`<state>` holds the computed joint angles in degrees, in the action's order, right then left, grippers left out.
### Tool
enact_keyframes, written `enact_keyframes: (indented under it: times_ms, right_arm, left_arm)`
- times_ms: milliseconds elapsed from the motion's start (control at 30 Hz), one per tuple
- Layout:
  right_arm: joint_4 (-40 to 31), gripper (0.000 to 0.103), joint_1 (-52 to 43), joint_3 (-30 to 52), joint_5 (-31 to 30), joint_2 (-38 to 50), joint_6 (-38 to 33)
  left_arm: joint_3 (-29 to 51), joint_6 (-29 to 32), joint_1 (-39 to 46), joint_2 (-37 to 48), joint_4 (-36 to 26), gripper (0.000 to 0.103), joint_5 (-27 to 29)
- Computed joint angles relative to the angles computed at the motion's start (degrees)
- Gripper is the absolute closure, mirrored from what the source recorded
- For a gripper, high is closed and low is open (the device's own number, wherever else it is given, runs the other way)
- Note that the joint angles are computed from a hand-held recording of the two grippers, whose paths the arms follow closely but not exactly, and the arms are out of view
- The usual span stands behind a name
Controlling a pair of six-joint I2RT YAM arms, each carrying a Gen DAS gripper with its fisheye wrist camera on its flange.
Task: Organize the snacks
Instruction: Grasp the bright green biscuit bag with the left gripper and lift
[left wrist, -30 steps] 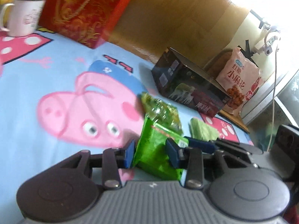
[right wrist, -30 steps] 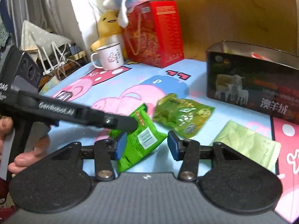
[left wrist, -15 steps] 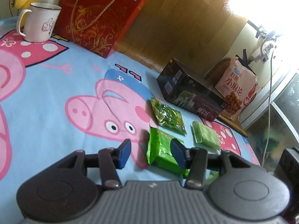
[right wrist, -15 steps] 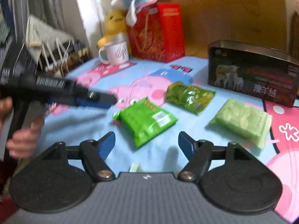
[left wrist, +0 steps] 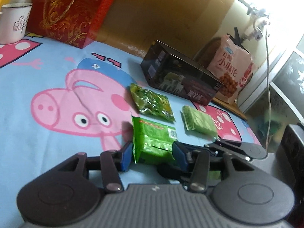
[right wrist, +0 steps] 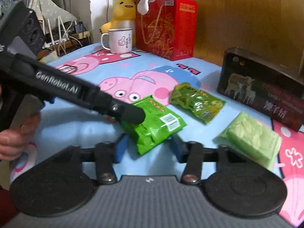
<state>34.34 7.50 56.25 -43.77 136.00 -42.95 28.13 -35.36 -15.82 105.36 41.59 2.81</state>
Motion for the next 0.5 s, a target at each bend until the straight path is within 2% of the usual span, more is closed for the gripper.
enact_keyframes:
  times_ms: [100, 300, 500]
  right_arm:
    - [0.16, 0.064, -1.10, -0.50, -1.69, -0.01, -0.61]
    - [4.37, 0.065, -3.53, -1.06, -4.29, 0.17, 1.75]
    - [13.28, 0.065, -5.39, 0.39, -6.29, -0.33, 8.86]
  left_arm:
    - [0.77, -0.22, -0.74, -0.42, -1.30, 0.058, -0.29]
    - [5.35, 1.30, -2.96, -1.15, -5.55, 0.058, -2.45]
    - [16.15, 6.90, -3.36, -0.40, -11.56, 0.058, -3.60]
